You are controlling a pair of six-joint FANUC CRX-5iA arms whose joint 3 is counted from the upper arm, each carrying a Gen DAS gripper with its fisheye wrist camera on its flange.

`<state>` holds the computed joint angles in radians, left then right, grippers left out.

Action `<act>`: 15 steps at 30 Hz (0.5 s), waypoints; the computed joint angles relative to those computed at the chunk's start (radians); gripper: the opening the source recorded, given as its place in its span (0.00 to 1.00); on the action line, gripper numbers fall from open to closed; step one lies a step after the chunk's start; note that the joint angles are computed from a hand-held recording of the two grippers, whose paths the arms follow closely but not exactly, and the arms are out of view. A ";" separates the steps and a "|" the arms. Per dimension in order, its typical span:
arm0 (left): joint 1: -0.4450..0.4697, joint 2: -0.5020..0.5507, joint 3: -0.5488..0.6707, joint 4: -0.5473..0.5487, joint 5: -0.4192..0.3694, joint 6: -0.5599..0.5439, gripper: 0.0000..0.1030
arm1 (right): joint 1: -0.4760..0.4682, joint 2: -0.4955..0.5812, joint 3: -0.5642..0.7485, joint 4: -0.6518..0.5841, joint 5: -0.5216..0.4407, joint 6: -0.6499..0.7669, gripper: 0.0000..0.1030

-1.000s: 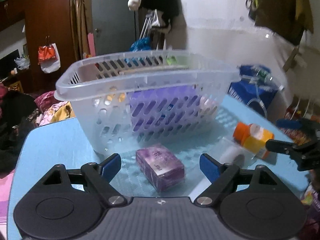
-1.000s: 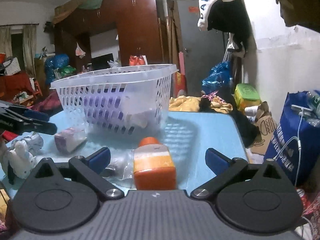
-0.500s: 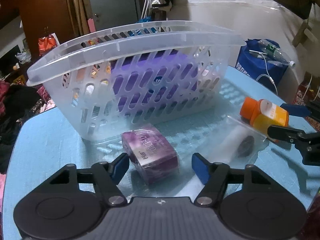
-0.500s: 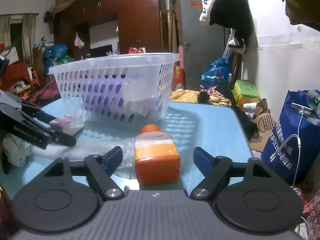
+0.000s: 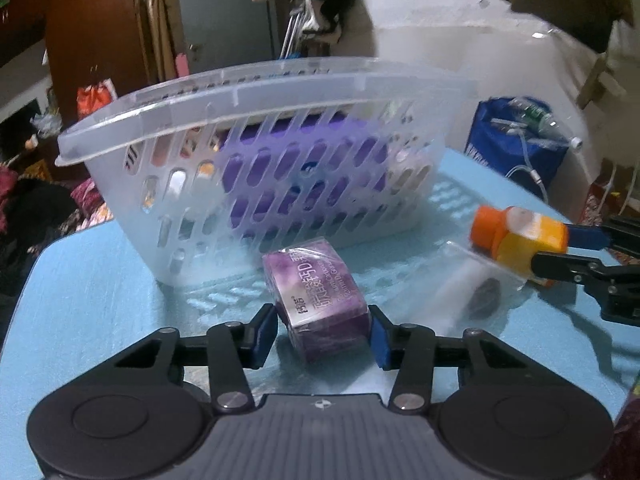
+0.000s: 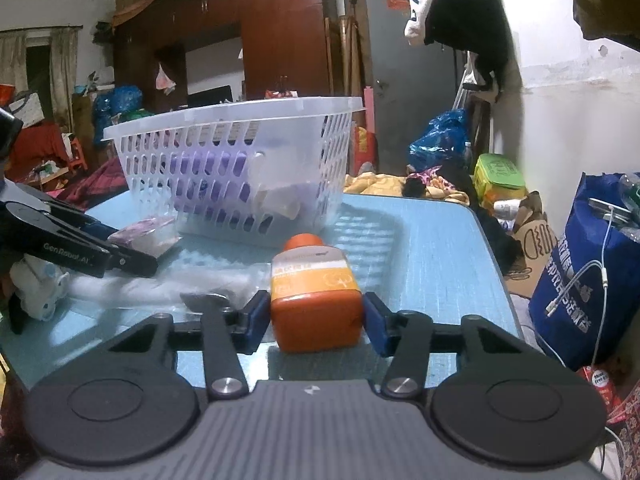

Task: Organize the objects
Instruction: 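Grasp the second small purple box with the left tool while the right tool grasps the orange bottle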

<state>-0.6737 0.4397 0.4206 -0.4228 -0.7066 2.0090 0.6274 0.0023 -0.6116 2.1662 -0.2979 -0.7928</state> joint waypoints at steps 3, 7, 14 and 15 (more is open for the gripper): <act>-0.017 -0.037 -0.055 -0.061 0.073 0.048 0.50 | -0.017 -0.004 -0.002 0.110 -0.014 -0.077 0.51; -0.035 -0.067 -0.095 -0.142 0.124 0.124 0.50 | -0.022 -0.017 -0.020 0.226 -0.070 -0.149 0.51; -0.066 -0.146 -0.180 -0.319 0.243 0.308 0.49 | -0.016 -0.046 -0.031 0.307 -0.117 -0.199 0.50; -0.071 -0.155 -0.188 -0.345 0.256 0.336 0.49 | -0.014 -0.050 -0.031 0.311 -0.122 -0.200 0.50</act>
